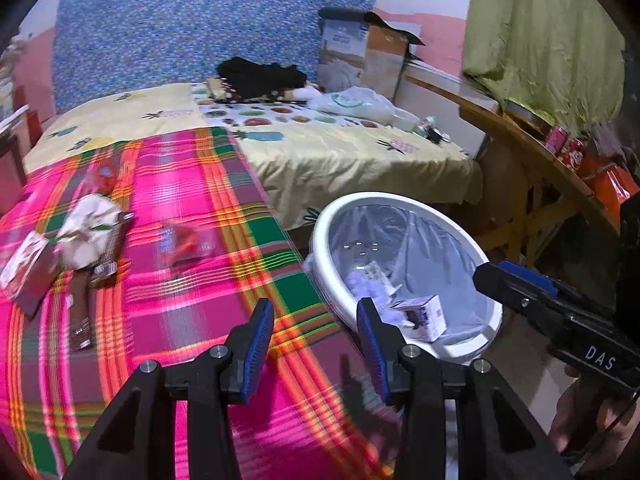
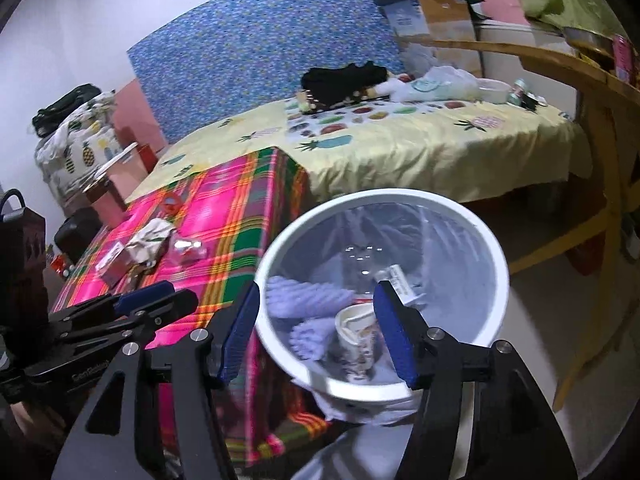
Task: Collect trash
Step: 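Move both tools back over the bed toward the remaining trash, then grasp the strawberry milk carton with the left tool while the right tool grasps the clear plastic cup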
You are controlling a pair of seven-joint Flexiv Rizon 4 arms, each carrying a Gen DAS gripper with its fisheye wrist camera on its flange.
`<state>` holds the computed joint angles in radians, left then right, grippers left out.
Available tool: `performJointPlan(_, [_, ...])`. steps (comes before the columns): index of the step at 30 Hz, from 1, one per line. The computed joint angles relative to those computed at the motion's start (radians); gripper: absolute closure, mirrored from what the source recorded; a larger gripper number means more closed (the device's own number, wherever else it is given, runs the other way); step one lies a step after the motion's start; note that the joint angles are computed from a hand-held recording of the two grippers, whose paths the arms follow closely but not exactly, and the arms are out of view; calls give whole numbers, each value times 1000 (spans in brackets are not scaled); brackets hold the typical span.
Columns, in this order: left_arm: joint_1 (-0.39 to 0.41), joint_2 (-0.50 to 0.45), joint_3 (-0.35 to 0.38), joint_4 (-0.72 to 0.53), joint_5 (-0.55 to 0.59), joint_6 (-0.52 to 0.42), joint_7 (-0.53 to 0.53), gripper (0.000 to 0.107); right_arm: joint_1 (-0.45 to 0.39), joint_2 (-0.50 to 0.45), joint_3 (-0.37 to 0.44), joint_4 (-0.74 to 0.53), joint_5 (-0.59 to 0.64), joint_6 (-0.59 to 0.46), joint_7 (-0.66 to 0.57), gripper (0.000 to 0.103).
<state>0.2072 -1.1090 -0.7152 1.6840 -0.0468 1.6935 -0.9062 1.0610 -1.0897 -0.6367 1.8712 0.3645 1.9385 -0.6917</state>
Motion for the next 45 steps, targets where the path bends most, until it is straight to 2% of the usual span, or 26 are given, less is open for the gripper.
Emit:
performJointPlan(10, [93,25,4,82,53,83,-74,64,-34,21,66,-57,-52,4,-58,42])
performJointPlan(21, [140,41,29,108,116,126,-148,64,-68,28,116,-116,-92,-8,-115,43])
performJointPlan(32, [143,44,78,68,118,121,-184,64,-135,25,178,-192,-159,-38,-134,43])
performJointPlan(45, [103,29,162,-47,49,86,-183,64,-245,10,260,-306,-293,-124,-113,43])
